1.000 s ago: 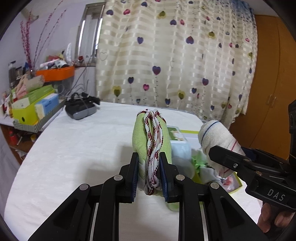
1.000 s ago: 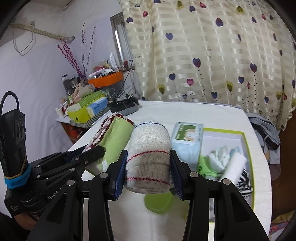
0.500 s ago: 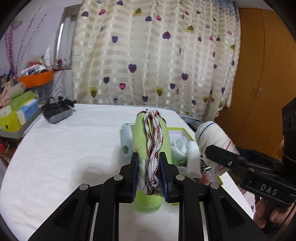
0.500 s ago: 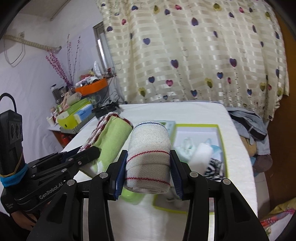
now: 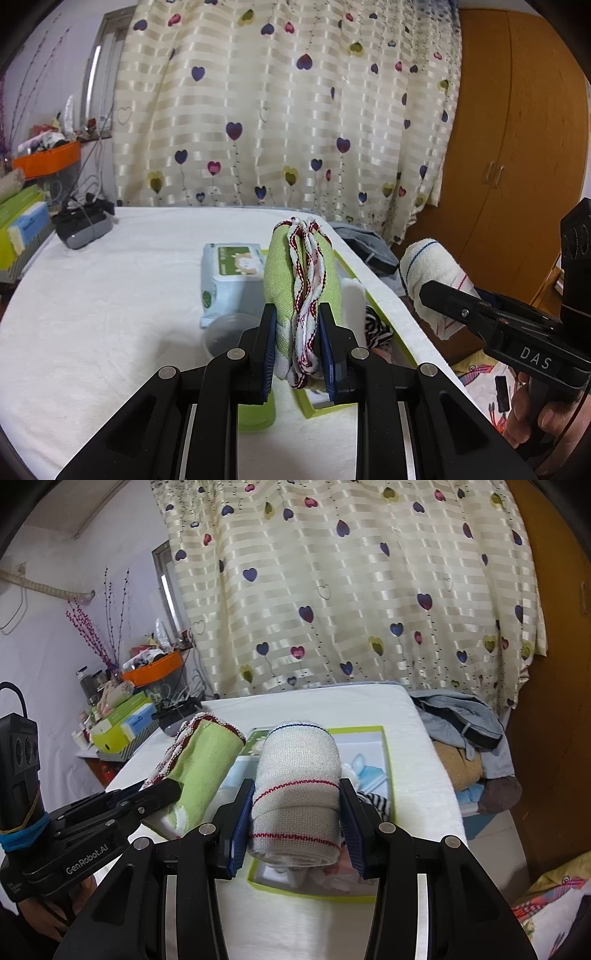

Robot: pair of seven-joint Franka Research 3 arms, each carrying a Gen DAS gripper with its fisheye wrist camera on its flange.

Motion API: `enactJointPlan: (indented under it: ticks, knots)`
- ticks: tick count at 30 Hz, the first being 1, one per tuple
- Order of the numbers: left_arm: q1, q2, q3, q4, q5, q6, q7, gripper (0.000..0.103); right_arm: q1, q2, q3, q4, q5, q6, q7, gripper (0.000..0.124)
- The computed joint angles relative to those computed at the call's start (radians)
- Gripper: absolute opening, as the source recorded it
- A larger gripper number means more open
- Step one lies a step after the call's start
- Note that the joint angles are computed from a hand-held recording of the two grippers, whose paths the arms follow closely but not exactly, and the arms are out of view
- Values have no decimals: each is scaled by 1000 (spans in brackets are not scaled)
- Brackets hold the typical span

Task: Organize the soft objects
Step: 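Lift and carry the green cloth and white striped roll over the box with both tools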

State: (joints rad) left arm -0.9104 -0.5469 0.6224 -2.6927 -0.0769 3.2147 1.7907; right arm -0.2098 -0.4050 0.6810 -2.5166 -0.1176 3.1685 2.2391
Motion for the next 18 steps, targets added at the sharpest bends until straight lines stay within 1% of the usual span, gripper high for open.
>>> enactJointPlan:
  ticks: [7, 18]
  knots:
    - [-83, 17, 53, 14, -31, -30, 41, 20, 14, 23, -28, -18, -7, -16, 1, 45]
    - [-156, 53, 79, 27, -160, -97, 156, 20, 89, 81, -116, -45, -45, -44, 17, 45]
